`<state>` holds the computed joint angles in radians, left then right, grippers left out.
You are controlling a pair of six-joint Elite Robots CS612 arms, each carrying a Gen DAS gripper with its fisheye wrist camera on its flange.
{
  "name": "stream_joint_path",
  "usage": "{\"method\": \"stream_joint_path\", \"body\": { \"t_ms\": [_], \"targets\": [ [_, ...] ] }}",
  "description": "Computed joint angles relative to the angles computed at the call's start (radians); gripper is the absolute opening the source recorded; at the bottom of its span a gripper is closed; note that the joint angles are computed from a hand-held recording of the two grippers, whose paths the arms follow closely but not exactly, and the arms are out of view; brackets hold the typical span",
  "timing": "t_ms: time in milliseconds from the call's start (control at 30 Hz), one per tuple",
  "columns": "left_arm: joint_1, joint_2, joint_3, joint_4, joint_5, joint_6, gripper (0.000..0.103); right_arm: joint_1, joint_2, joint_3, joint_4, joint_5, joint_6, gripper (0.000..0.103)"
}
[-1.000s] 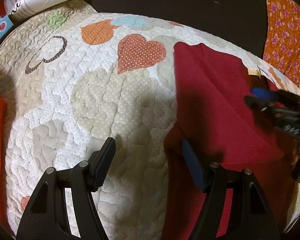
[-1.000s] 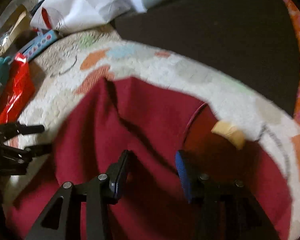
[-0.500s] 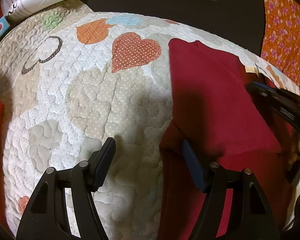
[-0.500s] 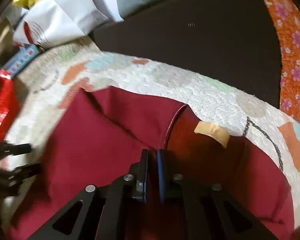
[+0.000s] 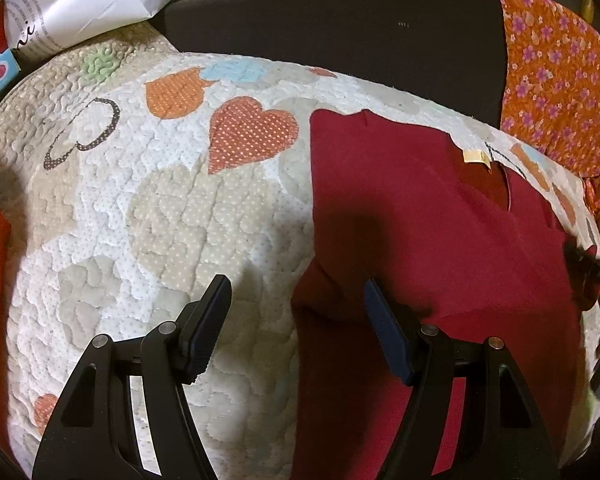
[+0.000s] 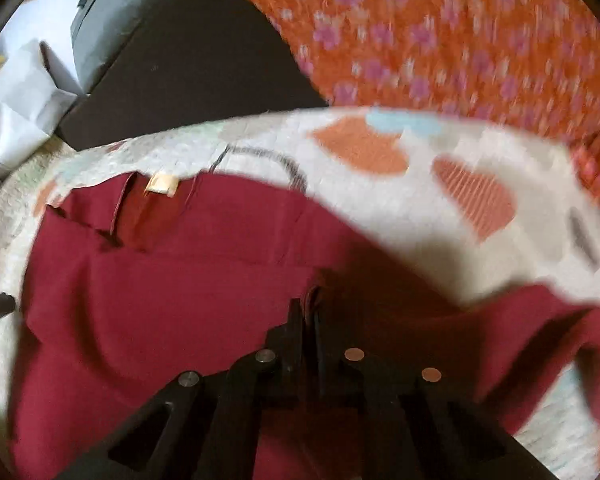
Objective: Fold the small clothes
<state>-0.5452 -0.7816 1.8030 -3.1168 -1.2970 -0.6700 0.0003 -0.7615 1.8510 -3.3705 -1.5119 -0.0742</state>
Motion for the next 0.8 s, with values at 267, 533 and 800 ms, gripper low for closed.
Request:
{"method": "stream_joint_path", "body": {
  "t_ms": [267,533,800],
  "targets": [
    [-0.001,0.020,-0.028,0.051,-0.027,0.031,0.069,-0.002,0.047,-0.045,-0.022,-0.076,0.089,0.012],
    [-0.006,0.007,-0.006,0.002,-0.017,0.023,0.069,-0.092,-0.052,0.163,-0.173,0.050,0.325,0.034],
    [-0.013,0.003,-0.001,0.000,-0.017,0.033,0.069,-0.200,-0.054,0.244,-0.314,0.102,0.603,0.041]
  ]
}}
